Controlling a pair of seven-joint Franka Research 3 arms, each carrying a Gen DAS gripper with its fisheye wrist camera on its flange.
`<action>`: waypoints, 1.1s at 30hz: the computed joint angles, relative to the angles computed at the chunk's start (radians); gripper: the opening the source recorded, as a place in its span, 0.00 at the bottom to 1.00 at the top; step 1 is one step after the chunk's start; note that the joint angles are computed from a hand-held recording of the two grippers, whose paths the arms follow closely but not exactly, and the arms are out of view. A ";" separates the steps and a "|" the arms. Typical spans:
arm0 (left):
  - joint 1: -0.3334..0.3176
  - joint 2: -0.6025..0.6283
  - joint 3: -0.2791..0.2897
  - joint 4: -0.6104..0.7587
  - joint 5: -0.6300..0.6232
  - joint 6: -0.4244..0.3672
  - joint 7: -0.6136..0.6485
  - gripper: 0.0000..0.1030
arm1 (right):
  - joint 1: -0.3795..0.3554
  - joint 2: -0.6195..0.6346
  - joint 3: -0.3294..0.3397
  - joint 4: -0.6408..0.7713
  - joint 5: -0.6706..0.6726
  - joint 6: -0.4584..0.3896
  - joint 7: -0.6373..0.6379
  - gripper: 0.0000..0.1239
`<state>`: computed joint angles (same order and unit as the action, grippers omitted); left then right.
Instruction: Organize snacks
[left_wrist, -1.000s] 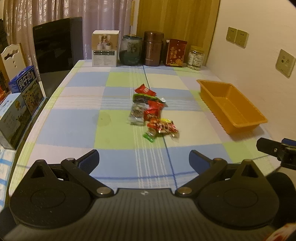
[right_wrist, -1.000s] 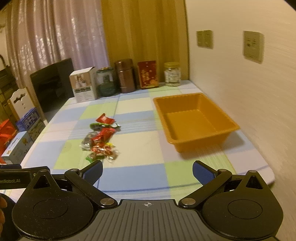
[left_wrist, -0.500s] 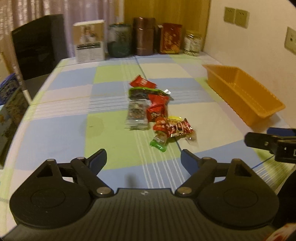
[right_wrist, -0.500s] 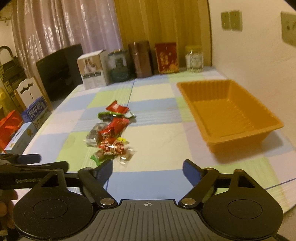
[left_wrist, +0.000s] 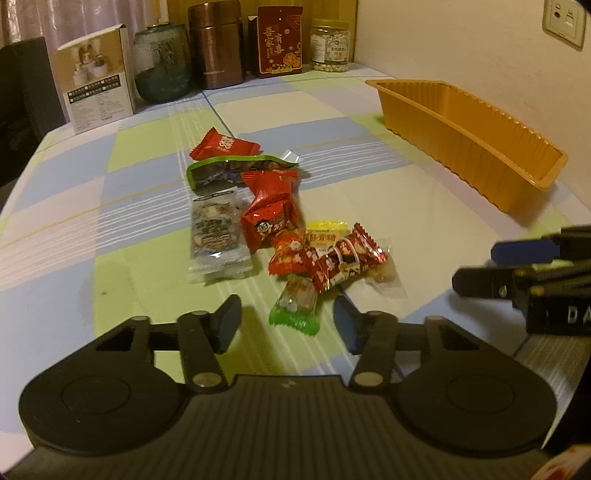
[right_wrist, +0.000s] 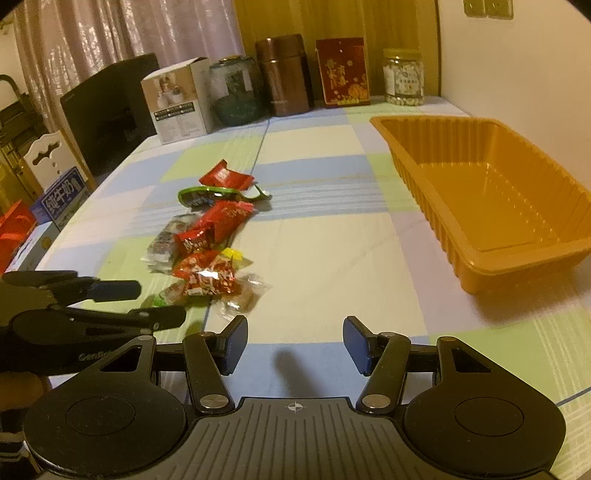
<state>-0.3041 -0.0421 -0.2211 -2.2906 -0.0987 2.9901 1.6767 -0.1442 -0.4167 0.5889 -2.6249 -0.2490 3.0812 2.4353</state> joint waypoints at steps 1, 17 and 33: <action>-0.002 0.011 0.001 0.009 -0.012 -0.004 0.012 0.38 | -0.001 0.007 0.000 0.003 -0.001 -0.001 0.000 0.47; 0.057 -0.092 0.026 -0.078 0.259 -0.004 -0.397 0.20 | -0.251 0.168 0.250 0.167 -0.209 0.017 0.064 0.38; -0.003 -0.170 0.048 -0.130 0.166 -0.025 -0.373 0.20 | -0.234 0.130 0.227 0.175 -0.451 -0.083 0.233 0.17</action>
<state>-0.3074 -0.2122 -0.1734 -2.4211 0.0670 2.9652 1.3040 -0.3784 -0.2868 0.8163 -2.4502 -0.7003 2.9977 2.6686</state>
